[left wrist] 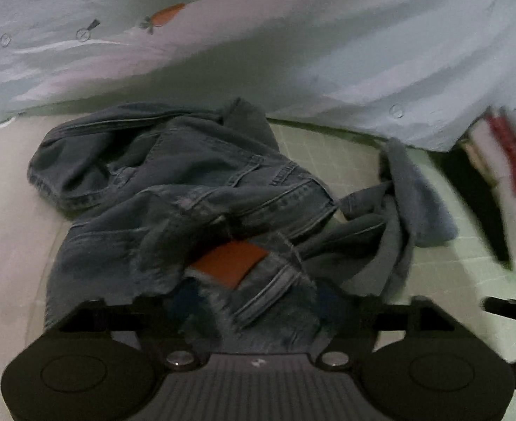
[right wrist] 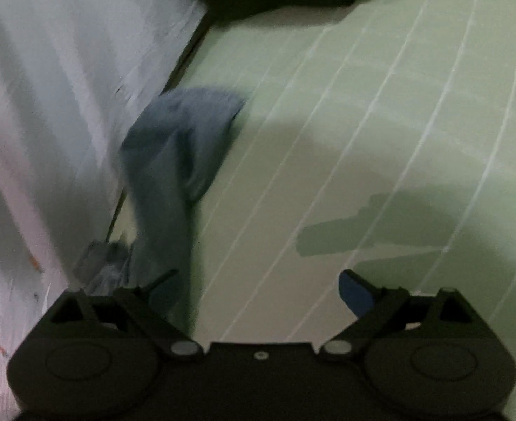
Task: Fold clothes
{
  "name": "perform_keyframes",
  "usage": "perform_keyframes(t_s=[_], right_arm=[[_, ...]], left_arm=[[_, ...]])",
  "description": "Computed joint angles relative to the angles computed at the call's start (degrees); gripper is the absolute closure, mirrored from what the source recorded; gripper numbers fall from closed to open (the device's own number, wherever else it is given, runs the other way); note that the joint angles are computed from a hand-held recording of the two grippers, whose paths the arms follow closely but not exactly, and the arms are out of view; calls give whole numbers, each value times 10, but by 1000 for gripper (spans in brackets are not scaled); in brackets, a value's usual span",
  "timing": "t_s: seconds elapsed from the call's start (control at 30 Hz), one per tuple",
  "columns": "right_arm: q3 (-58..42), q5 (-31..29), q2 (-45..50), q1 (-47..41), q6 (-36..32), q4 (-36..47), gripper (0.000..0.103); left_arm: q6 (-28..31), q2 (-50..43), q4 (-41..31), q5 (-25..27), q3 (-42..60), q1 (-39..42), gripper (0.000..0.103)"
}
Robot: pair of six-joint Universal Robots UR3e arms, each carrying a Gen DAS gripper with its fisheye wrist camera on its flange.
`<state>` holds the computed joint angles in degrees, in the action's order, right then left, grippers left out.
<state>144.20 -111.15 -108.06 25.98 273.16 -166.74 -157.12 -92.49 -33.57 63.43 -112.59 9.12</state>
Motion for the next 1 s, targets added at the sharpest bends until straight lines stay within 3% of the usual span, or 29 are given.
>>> perform_keyframes(t_s=[0.07, 0.23, 0.37, 0.47, 0.7, 0.83, 0.9, 0.97, 1.0], right_arm=[[41, 27, -67, -51, -42, 16, 7], [48, 79, -76, -140, -144, 9, 5], [16, 78, -39, -138, -193, 20, 4], [-32, 40, 8, -93, -201, 52, 4], [-118, -30, 88, 2, -144, 116, 4], [-180, -70, 137, 57, -89, 176, 4], [-210, -85, 157, 81, -59, 206, 4], [-239, -96, 178, 100, -36, 234, 4], [-255, -101, 188, 109, -24, 252, 4]], left_arm=[[-43, -39, 20, 46, 30, -36, 23], [-107, -112, 7, 120, 98, -80, 24], [-82, -95, 12, 122, 74, -55, 57], [-70, -52, -9, 70, 44, 5, 66], [-22, 73, -78, -65, 25, 207, 69], [-8, 60, -102, -99, 72, 329, 69], [-13, 24, -64, -72, 91, 368, 69], [-47, -29, 15, 13, 113, 381, 85], [-57, -56, 26, 47, 133, 390, 85]])
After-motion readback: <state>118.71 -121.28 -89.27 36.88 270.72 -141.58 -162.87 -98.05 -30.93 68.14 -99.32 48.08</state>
